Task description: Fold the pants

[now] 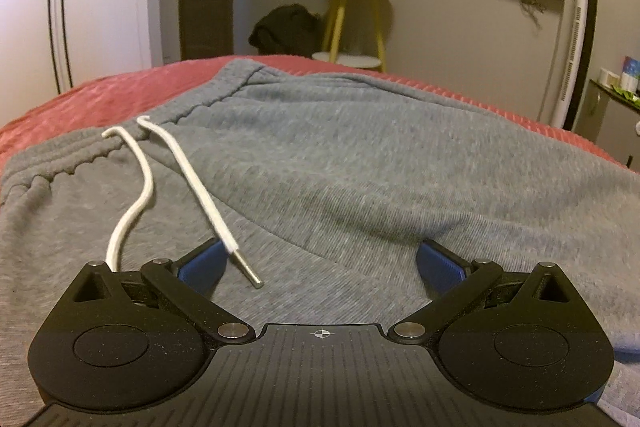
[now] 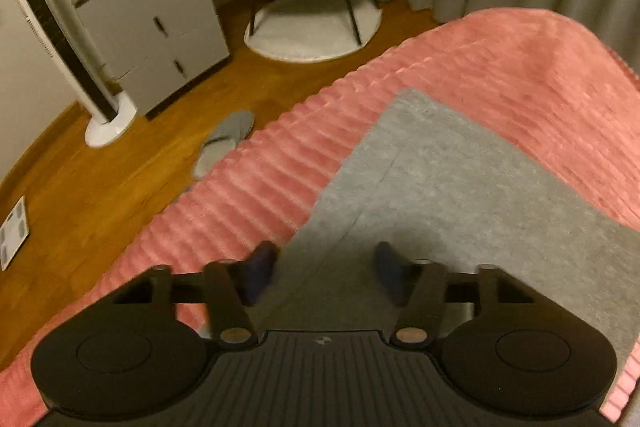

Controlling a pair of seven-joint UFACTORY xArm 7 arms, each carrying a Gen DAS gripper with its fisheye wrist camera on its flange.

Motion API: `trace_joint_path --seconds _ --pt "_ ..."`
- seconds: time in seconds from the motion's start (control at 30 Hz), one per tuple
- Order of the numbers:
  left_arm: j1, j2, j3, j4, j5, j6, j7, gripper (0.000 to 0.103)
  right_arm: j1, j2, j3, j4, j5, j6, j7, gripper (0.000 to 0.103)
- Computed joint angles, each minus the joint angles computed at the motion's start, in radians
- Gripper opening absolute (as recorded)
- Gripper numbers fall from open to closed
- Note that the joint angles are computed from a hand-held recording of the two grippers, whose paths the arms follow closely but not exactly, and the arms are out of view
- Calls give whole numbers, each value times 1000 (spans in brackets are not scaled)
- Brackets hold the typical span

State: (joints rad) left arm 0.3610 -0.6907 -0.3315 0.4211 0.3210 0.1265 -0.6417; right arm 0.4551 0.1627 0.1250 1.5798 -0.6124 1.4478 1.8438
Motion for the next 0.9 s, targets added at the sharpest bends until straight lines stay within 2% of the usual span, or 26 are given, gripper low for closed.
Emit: trace_joint_path --seconds 0.03,0.07,0.17,0.23,0.33,0.4,0.43,0.5,0.57,0.6,0.63,0.73,0.8,0.83,0.87,0.9 --pt "-2 -4 -1 0 0 6 0 103 6 -9 4 -10 -11 9 -12 16" --pt "-6 -1 4 1 -1 5 1 103 8 -38 9 -46 -23 -23 -3 6" --pt "-47 9 52 4 -18 12 27 103 23 -188 55 -212 -115 -99 92 5" --pt "-86 8 97 6 -38 27 57 103 36 -304 119 -318 -173 -98 168 5" --pt "-152 -29 165 2 -95 57 79 103 75 -469 261 -441 -192 -16 309 4" --pt "-225 -64 236 -13 -146 46 116 103 109 -534 401 -480 -159 85 444 4" --pt "-253 -82 260 -18 -166 44 137 101 119 -540 464 -487 -136 128 490 4" --pt "-376 -110 369 -29 -214 10 239 97 130 -499 590 -460 -105 234 589 4" --pt "-486 -133 458 -2 -260 45 327 92 163 -454 667 -470 -87 293 734 5" --pt "-542 -136 503 20 -285 67 372 92 181 -455 675 -504 -76 275 803 5" --pt "-601 -135 552 49 -314 91 418 92 207 -480 650 -554 -50 216 846 5" --pt "-781 -95 702 156 -419 177 543 94 247 -568 581 -672 -53 76 884 11" --pt "-897 -13 806 270 -515 260 594 95 237 -607 581 -716 -68 43 903 25" --pt "-942 39 852 326 -565 295 610 95 228 -631 588 -745 -81 21 936 37" --pt "-967 101 881 380 -608 333 604 95 223 -655 590 -777 -76 -10 970 41" --pt "-983 166 909 434 -647 368 599 95 217 -684 593 -810 -78 -46 1007 41"
